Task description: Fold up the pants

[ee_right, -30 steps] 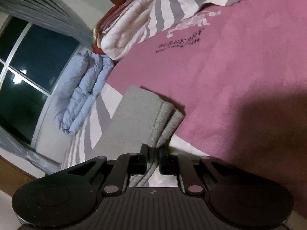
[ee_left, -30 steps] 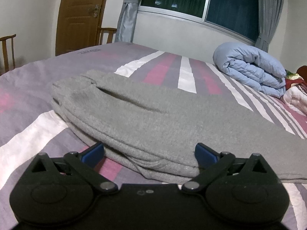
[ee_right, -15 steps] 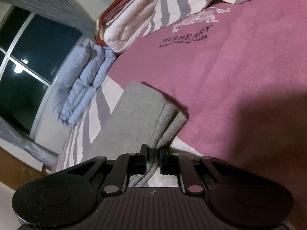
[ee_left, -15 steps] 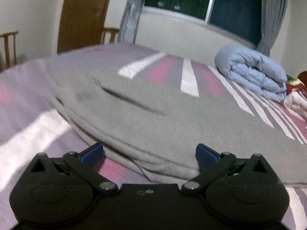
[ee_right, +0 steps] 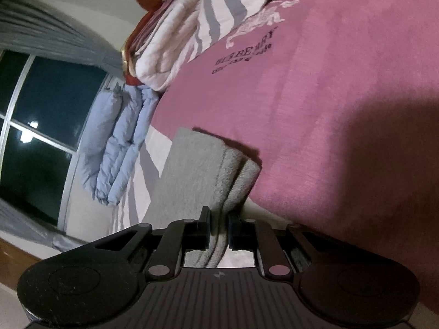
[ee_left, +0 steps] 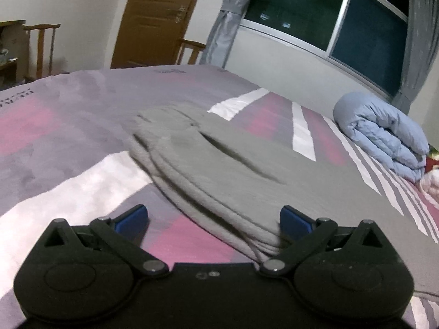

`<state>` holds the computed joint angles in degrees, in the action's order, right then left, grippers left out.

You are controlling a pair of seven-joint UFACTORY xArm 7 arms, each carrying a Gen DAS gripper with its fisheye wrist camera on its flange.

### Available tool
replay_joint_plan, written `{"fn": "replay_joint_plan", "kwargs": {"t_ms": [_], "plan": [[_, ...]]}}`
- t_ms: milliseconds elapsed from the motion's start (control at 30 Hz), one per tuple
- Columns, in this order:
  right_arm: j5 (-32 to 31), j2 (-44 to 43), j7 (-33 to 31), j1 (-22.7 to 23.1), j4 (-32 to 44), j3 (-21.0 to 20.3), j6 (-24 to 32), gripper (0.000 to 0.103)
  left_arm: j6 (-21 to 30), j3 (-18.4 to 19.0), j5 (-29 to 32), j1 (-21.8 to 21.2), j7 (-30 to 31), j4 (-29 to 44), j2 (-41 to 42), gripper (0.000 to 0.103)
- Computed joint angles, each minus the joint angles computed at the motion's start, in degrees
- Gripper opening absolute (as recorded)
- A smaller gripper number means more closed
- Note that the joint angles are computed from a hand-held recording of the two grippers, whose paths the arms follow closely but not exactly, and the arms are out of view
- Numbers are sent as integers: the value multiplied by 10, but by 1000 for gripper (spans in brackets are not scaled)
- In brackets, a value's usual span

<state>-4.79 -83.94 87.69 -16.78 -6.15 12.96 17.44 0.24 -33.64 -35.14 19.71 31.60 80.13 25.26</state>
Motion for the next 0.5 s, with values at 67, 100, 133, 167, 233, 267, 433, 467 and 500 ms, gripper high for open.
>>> {"fn": "replay_joint_plan", "kwargs": {"t_ms": [67,100,133,167,233,267,433,467,500], "plan": [[-22,35,-20,-4,43,24,37,11,-7,3,-2,-1,-7,1,1,97],[-32,45,-17,-9,59,43,44,11,-11,-3,-4,5,-9,1,2,97],[-43,55,-12,-14,75,63,43,11,-15,-8,-4,11,-11,1,4,97],[-56,75,-14,-21,99,78,43,10,-18,-12,-3,16,-15,2,6,97],[-81,121,-16,-37,147,109,28,10,-19,-22,2,28,-21,4,10,97],[-92,145,-11,-47,171,129,11,10,-21,-24,5,32,-25,5,12,97],[-141,298,15,-142,329,262,-88,10,-12,-44,10,68,-42,7,18,97],[-145,325,23,-169,359,295,-113,10,-10,-47,9,74,-41,6,18,97],[-149,355,30,-202,391,334,-139,10,-7,-52,8,81,-37,7,19,97]]}}
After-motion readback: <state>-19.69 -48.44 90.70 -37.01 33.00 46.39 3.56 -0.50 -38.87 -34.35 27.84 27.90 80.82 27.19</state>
